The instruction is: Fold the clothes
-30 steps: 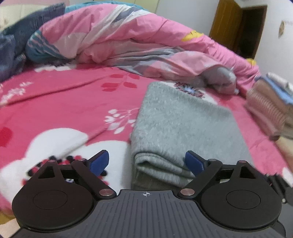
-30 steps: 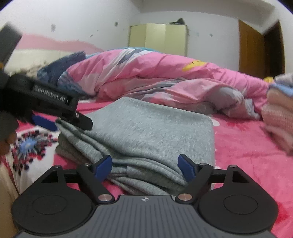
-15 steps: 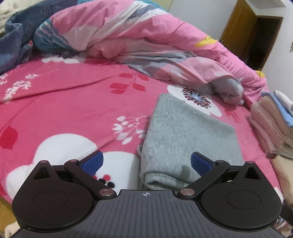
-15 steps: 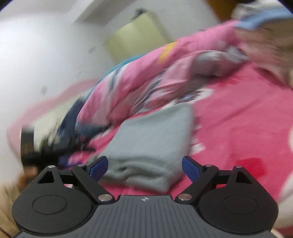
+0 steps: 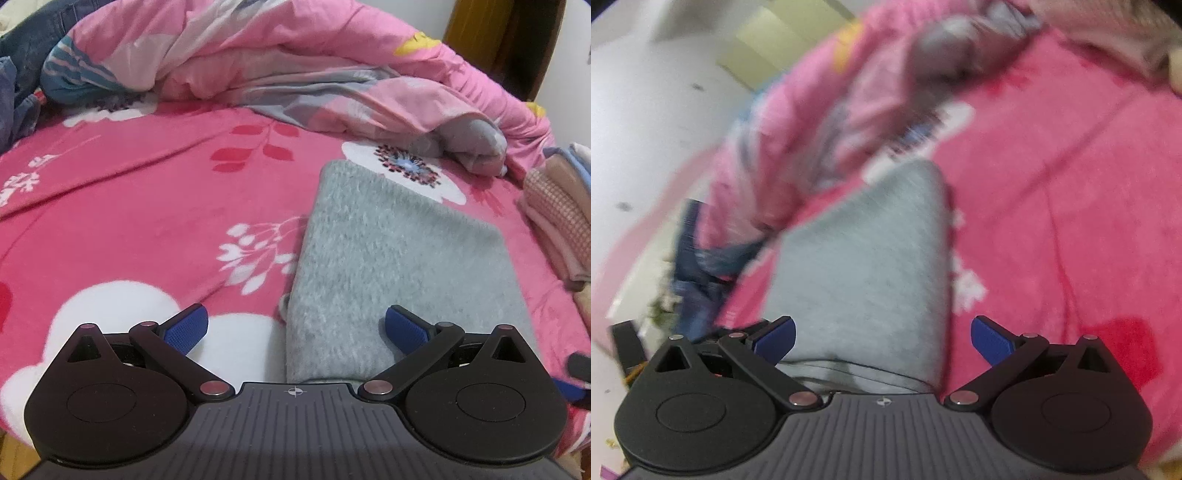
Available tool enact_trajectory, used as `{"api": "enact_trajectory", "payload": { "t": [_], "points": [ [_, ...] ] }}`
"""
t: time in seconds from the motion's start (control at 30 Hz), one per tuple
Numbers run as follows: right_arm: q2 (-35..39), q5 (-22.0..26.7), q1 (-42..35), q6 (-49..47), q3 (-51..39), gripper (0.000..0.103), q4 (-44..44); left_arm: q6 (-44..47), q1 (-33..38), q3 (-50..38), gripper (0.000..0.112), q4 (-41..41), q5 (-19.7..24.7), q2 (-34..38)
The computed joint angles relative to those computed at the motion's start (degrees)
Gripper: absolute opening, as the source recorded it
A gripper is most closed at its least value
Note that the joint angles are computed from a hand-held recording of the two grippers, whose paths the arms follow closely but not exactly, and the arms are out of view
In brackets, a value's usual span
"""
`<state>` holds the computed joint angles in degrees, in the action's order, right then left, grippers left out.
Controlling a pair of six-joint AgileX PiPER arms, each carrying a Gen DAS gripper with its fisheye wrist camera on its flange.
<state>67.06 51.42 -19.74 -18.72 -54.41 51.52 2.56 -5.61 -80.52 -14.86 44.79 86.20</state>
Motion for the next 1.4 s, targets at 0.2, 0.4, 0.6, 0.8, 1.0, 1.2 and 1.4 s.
{"api": "enact_trajectory", "payload": {
  "t": [0.2, 0.4, 0.6, 0.8, 1.0, 1.2, 1.4],
  "points": [
    [0.4, -2.0, 3.4, 1.5, 0.8, 0.103, -4.8, 5.5, 0.3, 0.1, 0.103, -3.6, -1.1, 1.3],
    [3.3, 5.9, -4.3, -3.4, -0.2, 0.103, 2.3, 11.4, 2.6, 2.2, 0.103, -11.9, -1.4, 1.2],
    [5.5, 6.7, -4.4, -1.7, -1.7, 0.103, 2.9, 22.7, 4.7, 4.4, 0.103, -22.3, -2.0, 1.2],
    [5.5, 2.7, 4.2, 8.7, -6.0, 0.103, -9.8, 28.0, 7.1, 3.9, 0.103, -28.1, 1.3, 3.0],
    [4.2, 0.8, 5.6, 11.8, -5.2, 0.103, -11.9, 30.6, 9.1, 5.5, 0.103, -33.1, 1.1, 3.3],
    [5.0, 5.9, -2.7, 2.0, -3.0, 0.103, -0.5, 33.4, 12.9, 2.3, 0.103, -40.6, 8.5, 6.7],
    [6.5, 6.3, -3.6, 0.2, -7.4, 0.103, 0.9, 30.4, 10.2, -2.3, 0.103, -34.8, 7.7, 7.7]
  ]
}}
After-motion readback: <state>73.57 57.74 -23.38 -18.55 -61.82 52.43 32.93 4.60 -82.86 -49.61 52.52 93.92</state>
